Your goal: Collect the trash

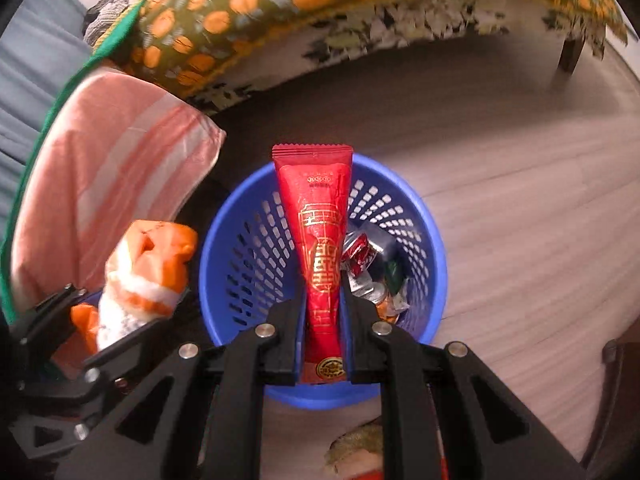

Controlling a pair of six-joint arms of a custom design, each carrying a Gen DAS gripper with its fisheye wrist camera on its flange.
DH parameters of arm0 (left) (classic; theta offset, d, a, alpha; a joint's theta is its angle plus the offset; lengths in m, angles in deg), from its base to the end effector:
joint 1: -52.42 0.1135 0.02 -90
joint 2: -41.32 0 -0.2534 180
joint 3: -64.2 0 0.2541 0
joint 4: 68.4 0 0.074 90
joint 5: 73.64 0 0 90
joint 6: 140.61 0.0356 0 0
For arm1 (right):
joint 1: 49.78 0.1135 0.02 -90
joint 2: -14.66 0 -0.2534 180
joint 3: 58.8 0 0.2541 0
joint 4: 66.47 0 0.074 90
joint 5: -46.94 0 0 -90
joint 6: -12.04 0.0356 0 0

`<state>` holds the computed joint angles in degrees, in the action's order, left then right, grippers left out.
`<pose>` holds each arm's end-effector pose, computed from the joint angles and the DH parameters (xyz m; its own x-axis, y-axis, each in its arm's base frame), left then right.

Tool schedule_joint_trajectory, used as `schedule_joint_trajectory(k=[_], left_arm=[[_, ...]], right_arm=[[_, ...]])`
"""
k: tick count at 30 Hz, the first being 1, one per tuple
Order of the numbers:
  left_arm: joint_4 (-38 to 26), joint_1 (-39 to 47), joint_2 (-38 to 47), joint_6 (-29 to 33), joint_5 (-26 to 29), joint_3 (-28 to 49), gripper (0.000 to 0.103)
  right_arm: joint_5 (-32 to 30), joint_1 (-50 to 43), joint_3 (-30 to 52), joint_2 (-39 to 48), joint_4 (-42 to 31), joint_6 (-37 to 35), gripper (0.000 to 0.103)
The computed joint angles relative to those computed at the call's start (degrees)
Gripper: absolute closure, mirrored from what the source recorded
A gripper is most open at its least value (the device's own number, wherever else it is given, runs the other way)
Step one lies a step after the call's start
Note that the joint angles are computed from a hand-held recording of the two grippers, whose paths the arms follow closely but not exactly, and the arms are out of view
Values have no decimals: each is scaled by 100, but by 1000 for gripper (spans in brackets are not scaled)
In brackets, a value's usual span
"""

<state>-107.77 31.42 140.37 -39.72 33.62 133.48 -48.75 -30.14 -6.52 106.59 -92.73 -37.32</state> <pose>0.2939 -0.1241 0.1367 -0.7734 0.4901 -0.4021 0.5977 0.7750 -0.2050 0.2520 0.0937 0.1047 -0.8951 0.3687 -0.2508 0.2773 0.9007 0.3345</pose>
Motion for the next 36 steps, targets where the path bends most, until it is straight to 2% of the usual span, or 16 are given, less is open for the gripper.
schedule_joint_trajectory(k=[4, 6, 8, 10, 11, 13, 14, 15, 18, 22, 25, 29, 31, 32, 33, 36], left_arm=[[523, -131, 445, -29, -180, -58, 46], [665, -166, 696, -71, -260, -13, 39], [700, -217, 911, -99, -315, 108, 34], [755, -209, 812, -73, -352, 26, 28], [770, -191, 752, -69, -315, -1, 26], [819, -144, 386, -115, -235, -204, 19], [826, -137, 112, -183, -232, -340, 16], [825, -130, -214, -278, -233, -481, 12], [532, -111, -1133, -439, -118, -716, 9], [90, -174, -2366, -472, -237, -954, 5], [-331, -134, -2974, -488, -206, -970, 5], [-778, -134, -3434, -329, -317, -903, 5], [-854, -205, -3618, -266, -556, -939, 5], [-833, -258, -3763, -311, -742, -996, 5], [-803, -287, -3858, -333, -834, -1038, 5], [-854, -369, -4056, -372, -1129, -1077, 5]], right_arm=[[-172, -229, -99, 636, 525, 63, 85], [-345, -357, -153, 814, 745, 67, 62], [-335, -427, -285, 762, 877, 136, 54], [-262, -490, -454, 468, 874, 219, 41], [-209, -515, -502, 310, 813, 241, 33], [38, -514, -558, -197, 448, 270, 29], [167, -496, -568, -434, 252, 278, 23], [401, -416, -557, -847, -144, 341, 15], [790, -236, -376, -1544, -964, 482, 4], [1356, 352, -32, -2617, -2299, 831, 4], [2270, 1212, 294, -3193, -3311, 1312, 4], [3883, 2861, 768, -3562, -4706, 2719, 4], [4727, 3758, 1055, -3584, -5522, 3856, 4], [4948, 4040, 1173, -3566, -5830, 4283, 4], [4941, 4084, 1216, -3589, -5897, 4335, 4], [4479, 3849, 964, -4189, -5269, 3658, 4]])
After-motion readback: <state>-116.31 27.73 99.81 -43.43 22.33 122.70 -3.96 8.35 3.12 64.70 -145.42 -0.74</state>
